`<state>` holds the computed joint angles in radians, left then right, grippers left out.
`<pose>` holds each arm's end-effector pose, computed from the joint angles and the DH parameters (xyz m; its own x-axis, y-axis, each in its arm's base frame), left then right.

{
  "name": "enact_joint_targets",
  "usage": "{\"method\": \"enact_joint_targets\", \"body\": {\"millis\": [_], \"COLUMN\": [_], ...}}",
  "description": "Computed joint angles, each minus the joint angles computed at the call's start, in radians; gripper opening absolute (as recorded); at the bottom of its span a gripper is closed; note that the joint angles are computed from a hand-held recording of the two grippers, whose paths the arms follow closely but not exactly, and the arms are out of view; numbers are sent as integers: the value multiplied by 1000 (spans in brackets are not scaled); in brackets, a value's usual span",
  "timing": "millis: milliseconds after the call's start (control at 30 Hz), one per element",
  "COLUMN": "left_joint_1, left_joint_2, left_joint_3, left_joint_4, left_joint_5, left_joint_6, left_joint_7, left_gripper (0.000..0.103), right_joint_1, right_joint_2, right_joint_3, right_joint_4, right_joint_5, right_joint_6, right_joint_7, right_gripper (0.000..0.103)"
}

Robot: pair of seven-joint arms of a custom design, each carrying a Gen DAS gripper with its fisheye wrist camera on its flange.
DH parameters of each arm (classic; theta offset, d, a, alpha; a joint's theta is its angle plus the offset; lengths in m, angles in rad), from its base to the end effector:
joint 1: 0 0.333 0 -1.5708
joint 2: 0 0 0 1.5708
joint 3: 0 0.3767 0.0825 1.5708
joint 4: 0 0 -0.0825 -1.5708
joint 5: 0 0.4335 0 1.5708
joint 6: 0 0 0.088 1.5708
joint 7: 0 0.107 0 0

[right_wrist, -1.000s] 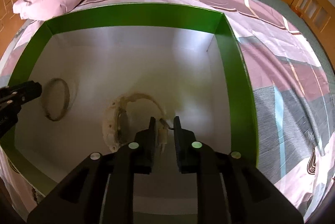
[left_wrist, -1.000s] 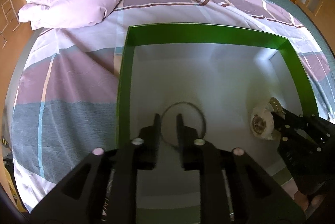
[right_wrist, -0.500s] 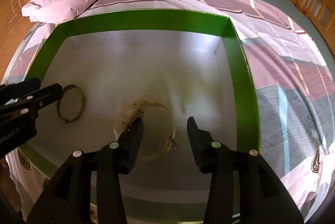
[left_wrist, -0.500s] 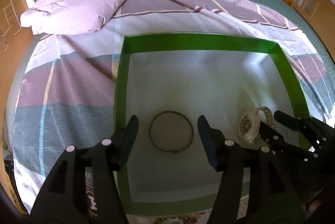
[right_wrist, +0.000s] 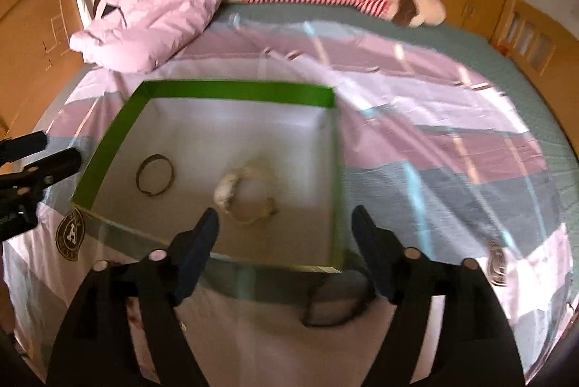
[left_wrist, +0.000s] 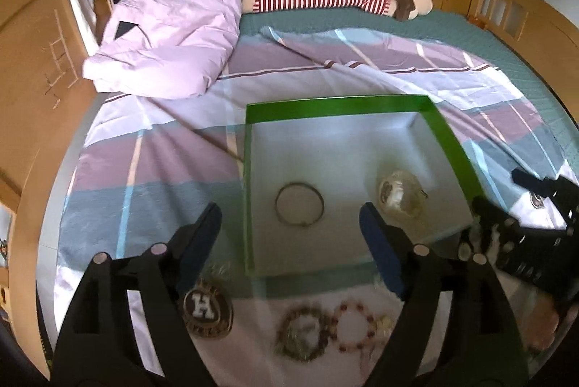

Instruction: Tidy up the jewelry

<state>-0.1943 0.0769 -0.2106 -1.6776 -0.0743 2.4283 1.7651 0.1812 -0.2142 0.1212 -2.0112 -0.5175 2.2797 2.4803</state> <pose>0.6341 -0.2656 0.6766 -0.5158 -0.8561 -0.0328 -0.6559 0.4192 -0.6277 0.5460 0.1648 0.6503 -0.3558 -0.9344 0.0165 -0.7324 0.2679 -0.6259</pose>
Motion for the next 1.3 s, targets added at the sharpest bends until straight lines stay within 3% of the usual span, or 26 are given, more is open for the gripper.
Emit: {"method": "enact_joint_targets", "body": {"millis": [100, 200, 400, 533, 667, 900, 1000, 1067, 1167, 1300], "left_joint_1": [18, 31, 54, 63, 66, 71, 72, 71, 67, 49], "left_joint_2": [-67, -118, -113, -87, -77, -73, -46, -28, -9, 1], "left_joint_3": [10, 24, 53, 49, 43, 44, 40, 36, 30, 22], "left_joint_4": [-72, -134, -127, -122, -127, -127, -99, -82, -71, -85], "left_joint_5": [-73, -28, -187, -196, -190, -268, -291, -289, -260, -144], "left_joint_6": [-7, -3, -183, -253, -278, -257, -286, -308, -323, -275], "left_joint_7": [39, -52, -49, -86, -78, 11, 26, 35, 35, -5], "left_gripper": [91, 100, 101, 101, 101, 101, 90, 68, 48, 43], "right_joint_1": [-7, -16, -29, -28, -25, -43, -42, -25, -13, -24], "right_joint_2": [-86, -158, -183, -178, -182, -160, -152, -152, -159, -167], "right_joint_3": [5, 2, -54, -98, -121, -88, -67, -79, -92, -92], "right_joint_4": [-88, -176, -238, -266, -299, -276, -261, -266, -277, -284], "right_joint_5": [-20, 23, 233, 406, 552, 563, 517, 550, 598, 608], "right_joint_6": [18, 21, -6, 49, 91, 86, 63, 84, 105, 105], "right_joint_7": [18, 11, -46, -82, -128, -149, -164, -187, -206, -195], "right_gripper": [86, 88, 88, 89, 89, 89, 89, 88, 88, 89]}}
